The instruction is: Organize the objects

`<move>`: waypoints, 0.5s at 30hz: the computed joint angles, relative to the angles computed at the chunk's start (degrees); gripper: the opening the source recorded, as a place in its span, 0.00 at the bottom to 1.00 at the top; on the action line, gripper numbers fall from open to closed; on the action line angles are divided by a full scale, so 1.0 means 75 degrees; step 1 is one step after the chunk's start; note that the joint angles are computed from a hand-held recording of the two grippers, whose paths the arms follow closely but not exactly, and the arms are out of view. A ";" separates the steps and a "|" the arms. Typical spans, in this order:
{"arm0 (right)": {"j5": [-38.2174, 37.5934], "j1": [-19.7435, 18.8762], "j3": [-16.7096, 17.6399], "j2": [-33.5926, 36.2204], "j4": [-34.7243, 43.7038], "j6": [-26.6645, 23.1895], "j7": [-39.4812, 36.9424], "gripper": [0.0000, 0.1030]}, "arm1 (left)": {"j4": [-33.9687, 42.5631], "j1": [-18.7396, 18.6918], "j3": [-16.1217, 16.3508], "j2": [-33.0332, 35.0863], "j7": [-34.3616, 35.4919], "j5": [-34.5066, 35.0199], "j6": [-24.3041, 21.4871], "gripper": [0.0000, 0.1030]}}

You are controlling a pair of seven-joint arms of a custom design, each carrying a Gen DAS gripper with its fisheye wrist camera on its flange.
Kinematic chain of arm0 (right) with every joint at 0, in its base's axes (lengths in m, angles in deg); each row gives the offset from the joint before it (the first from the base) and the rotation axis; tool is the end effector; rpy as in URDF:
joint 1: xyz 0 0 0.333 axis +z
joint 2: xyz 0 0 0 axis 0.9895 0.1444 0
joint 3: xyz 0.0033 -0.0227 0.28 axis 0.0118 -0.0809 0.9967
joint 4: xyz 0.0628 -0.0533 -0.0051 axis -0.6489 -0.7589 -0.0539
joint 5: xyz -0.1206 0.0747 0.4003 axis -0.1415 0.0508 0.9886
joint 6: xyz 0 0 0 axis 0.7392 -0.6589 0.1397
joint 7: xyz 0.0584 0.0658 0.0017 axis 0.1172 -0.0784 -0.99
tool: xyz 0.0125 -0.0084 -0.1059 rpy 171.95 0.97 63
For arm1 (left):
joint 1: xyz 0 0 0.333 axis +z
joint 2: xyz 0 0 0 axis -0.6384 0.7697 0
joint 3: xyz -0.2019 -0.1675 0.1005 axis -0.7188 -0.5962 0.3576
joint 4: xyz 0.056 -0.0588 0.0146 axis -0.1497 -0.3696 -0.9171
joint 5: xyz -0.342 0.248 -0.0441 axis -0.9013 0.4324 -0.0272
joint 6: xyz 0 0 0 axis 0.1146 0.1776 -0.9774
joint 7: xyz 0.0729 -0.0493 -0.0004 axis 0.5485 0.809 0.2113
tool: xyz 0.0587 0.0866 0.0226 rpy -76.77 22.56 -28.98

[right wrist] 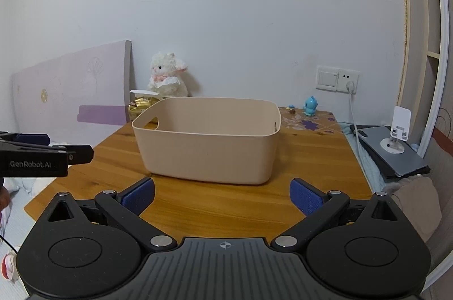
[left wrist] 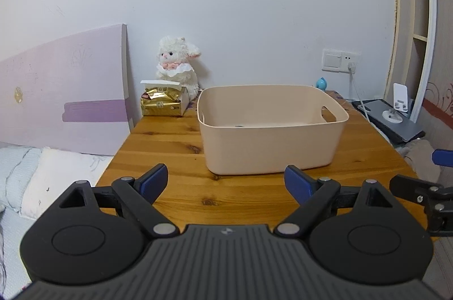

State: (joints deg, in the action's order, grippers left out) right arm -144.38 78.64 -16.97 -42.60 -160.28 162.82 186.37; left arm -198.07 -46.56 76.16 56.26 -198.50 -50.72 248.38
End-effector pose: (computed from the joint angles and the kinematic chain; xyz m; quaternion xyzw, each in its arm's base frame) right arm 0.4091 0.2036 0.4793 -0.5369 0.6649 -0.3930 0.3394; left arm 0.5399 -0.0318 0.4515 -0.4538 0.7266 -0.4281 0.2879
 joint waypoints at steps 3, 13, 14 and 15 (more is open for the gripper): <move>0.0134 0.0197 -0.0041 -0.0201 -0.0137 -0.0185 -0.0158 1.00 | -0.0189 -0.0036 -0.0011 -0.0212 0.0286 -0.0204 0.0144 0.87; 0.0509 0.0340 -0.0031 -0.0574 -0.0398 -0.0274 -0.0394 1.00 | -0.0763 -0.0189 0.0111 -0.0759 0.0447 -0.0109 0.0037 0.87; 0.0539 0.0337 -0.0019 -0.0607 -0.0415 -0.0276 -0.0411 1.00 | -0.0799 -0.0205 0.0129 -0.0798 0.0451 -0.0111 0.0009 0.87; 0.0568 0.0335 -0.0007 -0.0639 -0.0429 -0.0278 -0.0433 1.00 | -0.0824 -0.0218 0.0143 -0.0828 0.0459 -0.0113 -0.0010 0.87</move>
